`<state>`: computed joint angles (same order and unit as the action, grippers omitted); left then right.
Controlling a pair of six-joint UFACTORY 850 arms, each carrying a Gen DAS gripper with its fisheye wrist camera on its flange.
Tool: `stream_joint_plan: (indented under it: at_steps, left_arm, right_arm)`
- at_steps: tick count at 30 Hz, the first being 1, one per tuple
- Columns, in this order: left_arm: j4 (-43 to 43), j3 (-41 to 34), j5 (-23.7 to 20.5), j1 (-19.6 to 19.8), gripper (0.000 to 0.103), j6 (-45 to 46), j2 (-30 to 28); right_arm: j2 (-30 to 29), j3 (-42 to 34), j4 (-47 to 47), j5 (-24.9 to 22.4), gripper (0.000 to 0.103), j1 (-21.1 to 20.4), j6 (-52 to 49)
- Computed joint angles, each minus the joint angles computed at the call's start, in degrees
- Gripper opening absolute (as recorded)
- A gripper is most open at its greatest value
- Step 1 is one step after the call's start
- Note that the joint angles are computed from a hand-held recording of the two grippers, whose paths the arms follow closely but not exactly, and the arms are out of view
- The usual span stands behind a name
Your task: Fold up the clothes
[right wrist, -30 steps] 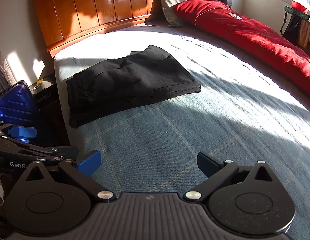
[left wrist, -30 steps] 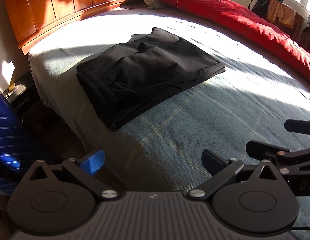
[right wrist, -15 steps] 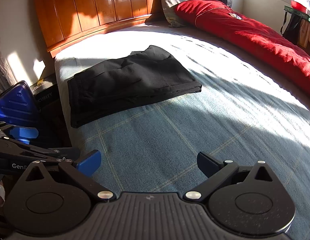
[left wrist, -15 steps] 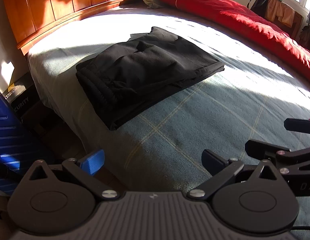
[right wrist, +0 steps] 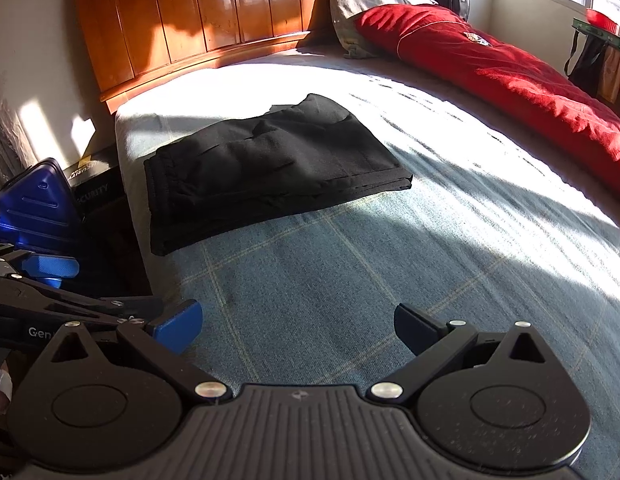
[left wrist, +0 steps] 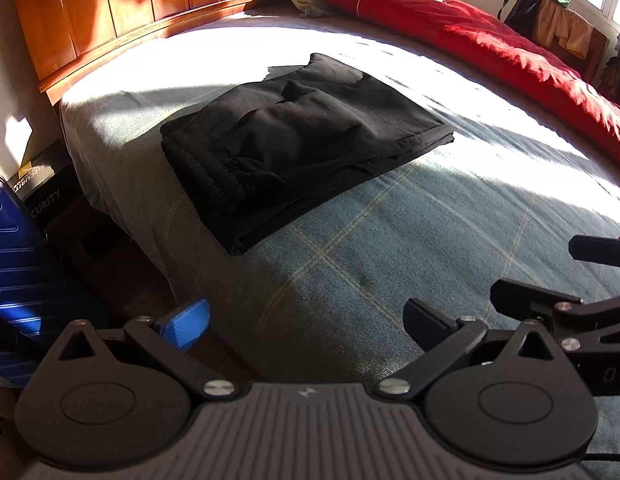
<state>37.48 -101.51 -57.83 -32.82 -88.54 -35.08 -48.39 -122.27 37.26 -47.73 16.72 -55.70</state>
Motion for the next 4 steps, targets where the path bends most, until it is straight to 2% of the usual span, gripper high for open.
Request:
stream_joint_plan:
  at_steps: [4]
  left_arm:
    - [0.4, 0.3, -0.1, -0.2, 0.103, -0.1, 0.2]
  right_arm:
    - [0.4, 0.5, -0.1, 0.4, 0.103, 0.1, 0.0]
